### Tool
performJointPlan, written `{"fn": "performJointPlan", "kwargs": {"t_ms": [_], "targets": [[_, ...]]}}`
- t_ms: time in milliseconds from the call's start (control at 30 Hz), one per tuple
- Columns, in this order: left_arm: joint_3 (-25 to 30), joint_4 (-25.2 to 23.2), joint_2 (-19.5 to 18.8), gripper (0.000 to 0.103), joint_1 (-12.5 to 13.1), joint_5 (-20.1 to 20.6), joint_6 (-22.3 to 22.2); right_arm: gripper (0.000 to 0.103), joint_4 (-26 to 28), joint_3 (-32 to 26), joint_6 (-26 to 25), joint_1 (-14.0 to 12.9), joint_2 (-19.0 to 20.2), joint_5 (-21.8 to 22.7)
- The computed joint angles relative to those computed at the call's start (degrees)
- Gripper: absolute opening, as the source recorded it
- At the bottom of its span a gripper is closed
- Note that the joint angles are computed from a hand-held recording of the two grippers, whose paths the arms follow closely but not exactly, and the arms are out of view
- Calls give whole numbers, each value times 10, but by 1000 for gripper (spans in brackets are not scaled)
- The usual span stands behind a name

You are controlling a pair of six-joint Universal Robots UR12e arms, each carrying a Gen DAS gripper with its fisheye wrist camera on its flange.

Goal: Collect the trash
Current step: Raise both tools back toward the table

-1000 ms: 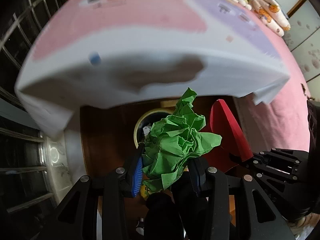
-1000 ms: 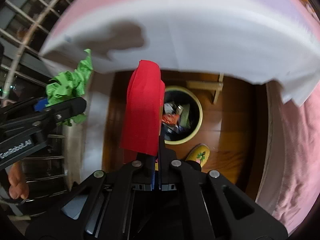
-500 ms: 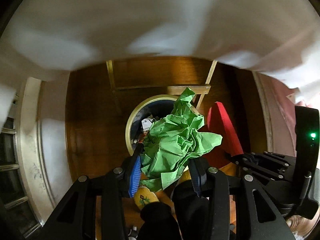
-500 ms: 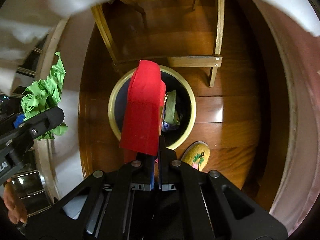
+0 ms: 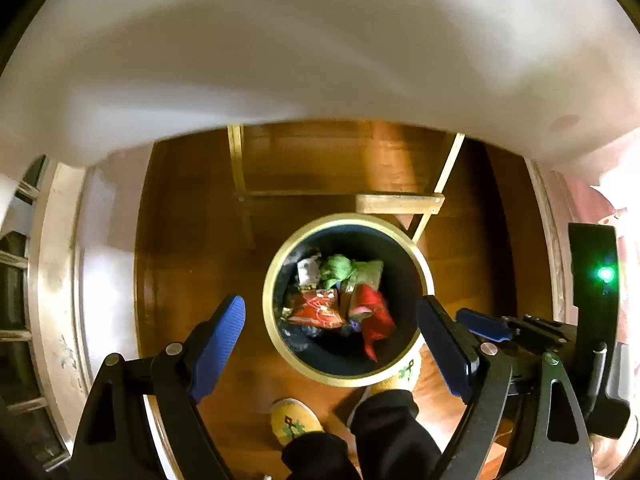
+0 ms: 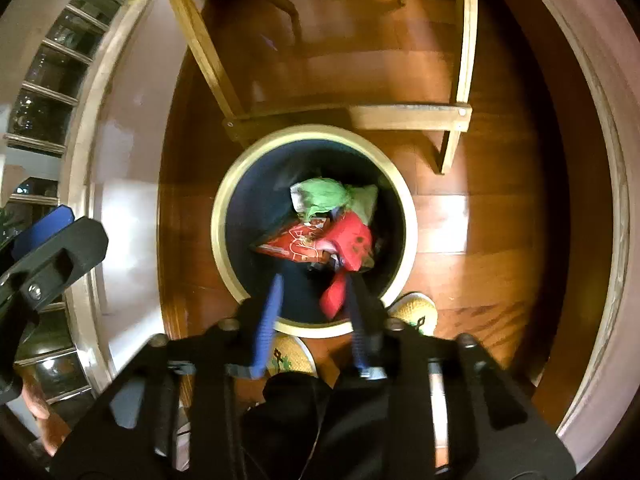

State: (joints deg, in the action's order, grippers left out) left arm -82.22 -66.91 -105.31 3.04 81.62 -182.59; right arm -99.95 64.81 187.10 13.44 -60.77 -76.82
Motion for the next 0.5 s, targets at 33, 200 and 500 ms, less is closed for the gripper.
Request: {"fn": "performJointPlan", "kwargs": {"t_ms": [33,200,500], "targets": [[1,1,1,89,1,-1,1,33,0,-2,0,1,-1,0],[12,-13,8,89,3,-2,-5,33,2,-14,6,3,-4,-4],[52,-62,28,89,9,-1,11,33,28,-48,14,6,-25,-5]]}}
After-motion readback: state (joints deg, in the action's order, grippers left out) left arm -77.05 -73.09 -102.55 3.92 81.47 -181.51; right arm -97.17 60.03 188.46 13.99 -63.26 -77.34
